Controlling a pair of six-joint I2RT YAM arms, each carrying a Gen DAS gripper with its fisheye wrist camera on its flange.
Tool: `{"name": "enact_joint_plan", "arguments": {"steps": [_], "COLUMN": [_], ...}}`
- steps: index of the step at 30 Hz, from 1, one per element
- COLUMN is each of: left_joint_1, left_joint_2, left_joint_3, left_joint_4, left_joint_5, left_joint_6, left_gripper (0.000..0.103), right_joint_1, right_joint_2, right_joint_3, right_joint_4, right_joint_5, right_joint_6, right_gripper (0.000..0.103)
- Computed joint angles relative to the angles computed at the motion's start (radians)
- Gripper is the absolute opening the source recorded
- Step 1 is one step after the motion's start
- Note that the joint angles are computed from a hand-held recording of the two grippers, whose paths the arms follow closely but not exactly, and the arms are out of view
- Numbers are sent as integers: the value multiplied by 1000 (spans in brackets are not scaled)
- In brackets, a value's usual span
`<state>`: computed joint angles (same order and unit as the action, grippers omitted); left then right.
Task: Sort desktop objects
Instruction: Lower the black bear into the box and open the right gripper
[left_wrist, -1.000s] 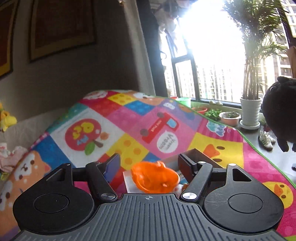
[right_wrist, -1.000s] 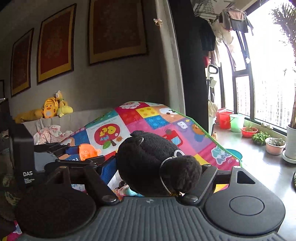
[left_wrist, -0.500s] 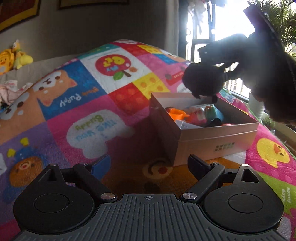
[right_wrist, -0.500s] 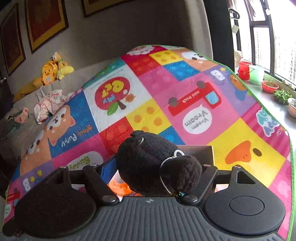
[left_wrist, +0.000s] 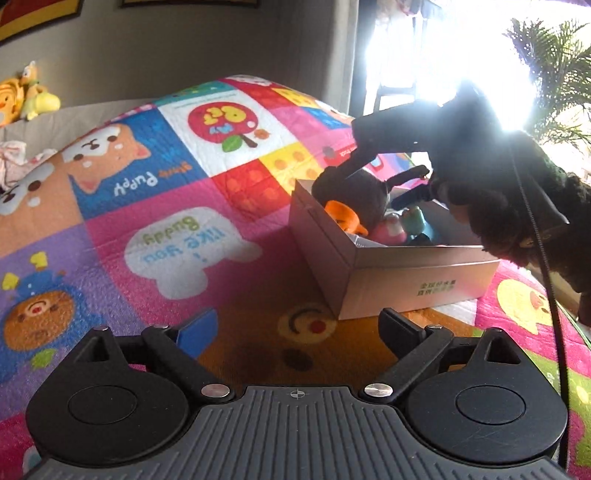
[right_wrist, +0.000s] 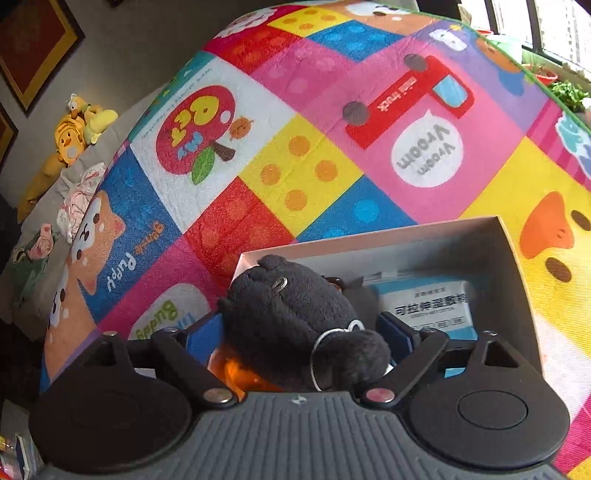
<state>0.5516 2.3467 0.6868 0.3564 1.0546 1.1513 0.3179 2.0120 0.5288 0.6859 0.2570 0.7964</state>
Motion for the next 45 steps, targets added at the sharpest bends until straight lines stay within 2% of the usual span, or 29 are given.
{"name": "enact_joint_plan", "arguments": {"steps": [3, 9, 11, 12, 13, 14, 16, 20, 22, 23, 24, 26, 29, 31, 34, 36, 38, 40, 42, 43, 45], "left_joint_1": [-4, -11, -20, -25, -32, -40, -52, -49, -45, -42, -39, -32, -35, -35, -30, -31, -37, -45, -49, -48, -48], "left_joint_2": [1, 1, 2, 1, 0, -1, -6, -4, -4, -5, -4, -3, -4, -2, -10, -13, -13, -12, -11, -11, -9], "left_joint_3": [-10, -62, -76, -82, -88, -93, -102, -118, -111, -103, -97, -79, -41, -35, -43, -54, -67, -82, -90, -92, -89], "left_joint_4": [-2, 87, 120, 134, 144, 152, 153, 149, 137, 128, 126, 121, 60, 45, 31, 50, 84, 124, 150, 153, 150], "left_joint_5": [-4, -15, -25, -31, -38, -44, -50, -41, -38, -37, -36, -37, -42, -37, -28, -30, -44, -63, -74, -77, -80], "left_joint_6": [31, 39, 25, 15, 2, -11, -20, 33, 33, 24, 12, -23, -51, -43, -16, -19, -32, -49, -57, -56, -56], "left_gripper": [99, 100, 100, 100, 100, 100, 100, 100, 100, 100, 100, 100, 100, 100, 100, 100, 100, 100, 100, 100, 100], "right_joint_1": [18, 105, 139, 154, 171, 185, 224, 283, 258, 232, 214, 155, -35, -154, -234, -225, -195, -183, -180, -191, -197], "right_joint_2": [-78, -127, -146, -173, -198, -214, -187, 25, 103, 125, 133, 100, 19, 59, 179, 219, 233, 228, 201, 204, 214], "right_joint_3": [-95, -124, -180, -211, -214, -196, -84, 177, 275, 302, 300, 230, 44, -29, -72, -75, -61, -46, -28, -21, -41], "right_joint_4": [30, -140, -34, 27, 37, 16, -106, -275, -362, -390, -369, -271, -19, 147, 367, 427, 435, 411, 330, 314, 358], "right_joint_5": [90, 428, 483, 480, 476, 468, 483, 544, 481, 436, 431, 365, 29, -174, -329, -343, -330, -303, -241, -250, -264], "right_joint_6": [-9, 12, -27, -61, -80, -105, -159, -287, -275, -247, -221, -173, 5, 151, 291, 319, 312, 300, 257, 242, 240], "right_gripper": [92, 92, 92, 92, 92, 92, 91, 87, 77, 64, 65, 64, 63, 63, 63, 63, 63, 63, 63, 63, 62]}}
